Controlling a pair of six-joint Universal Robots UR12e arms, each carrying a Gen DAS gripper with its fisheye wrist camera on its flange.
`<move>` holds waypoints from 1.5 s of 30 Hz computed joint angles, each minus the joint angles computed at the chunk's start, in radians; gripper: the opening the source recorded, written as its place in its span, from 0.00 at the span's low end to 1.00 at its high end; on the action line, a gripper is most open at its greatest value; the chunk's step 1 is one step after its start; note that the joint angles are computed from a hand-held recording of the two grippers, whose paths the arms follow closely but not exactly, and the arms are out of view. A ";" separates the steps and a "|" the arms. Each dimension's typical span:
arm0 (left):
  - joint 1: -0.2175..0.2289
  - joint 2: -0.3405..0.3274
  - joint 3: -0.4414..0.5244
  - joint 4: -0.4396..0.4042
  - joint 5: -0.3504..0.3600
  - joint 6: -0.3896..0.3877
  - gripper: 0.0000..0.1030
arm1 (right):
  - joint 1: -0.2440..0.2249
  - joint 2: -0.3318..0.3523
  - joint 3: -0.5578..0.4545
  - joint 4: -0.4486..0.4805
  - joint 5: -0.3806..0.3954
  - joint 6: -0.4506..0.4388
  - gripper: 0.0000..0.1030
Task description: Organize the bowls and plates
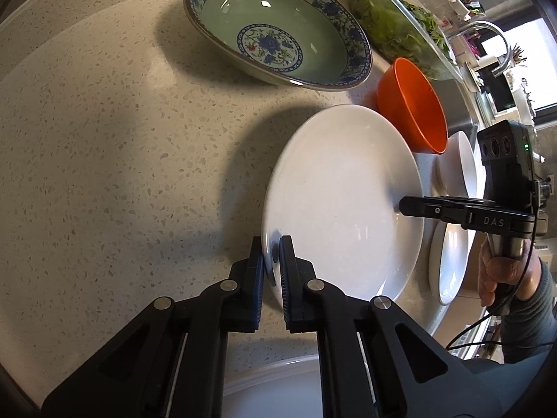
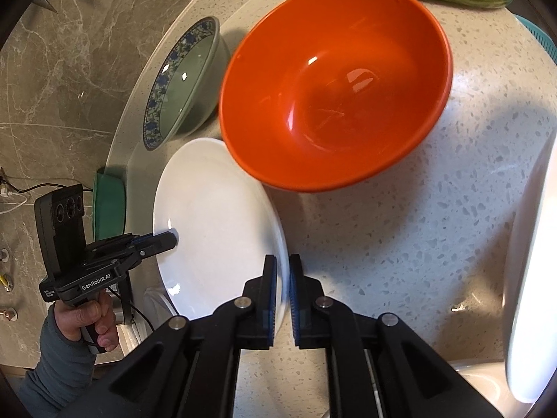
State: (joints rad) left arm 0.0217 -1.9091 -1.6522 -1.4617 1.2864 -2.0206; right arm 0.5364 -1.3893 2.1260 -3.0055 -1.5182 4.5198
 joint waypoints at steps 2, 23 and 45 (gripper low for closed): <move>0.000 0.001 -0.001 0.003 -0.001 -0.002 0.07 | 0.001 -0.003 -0.006 0.015 -0.003 -0.010 0.10; 0.114 0.094 -0.002 -0.077 -0.024 0.051 0.07 | 0.060 0.011 -0.129 0.095 -0.023 -0.063 0.10; 0.350 0.147 -0.092 -0.105 0.062 0.142 0.08 | 0.175 0.157 -0.316 0.184 0.036 -0.025 0.11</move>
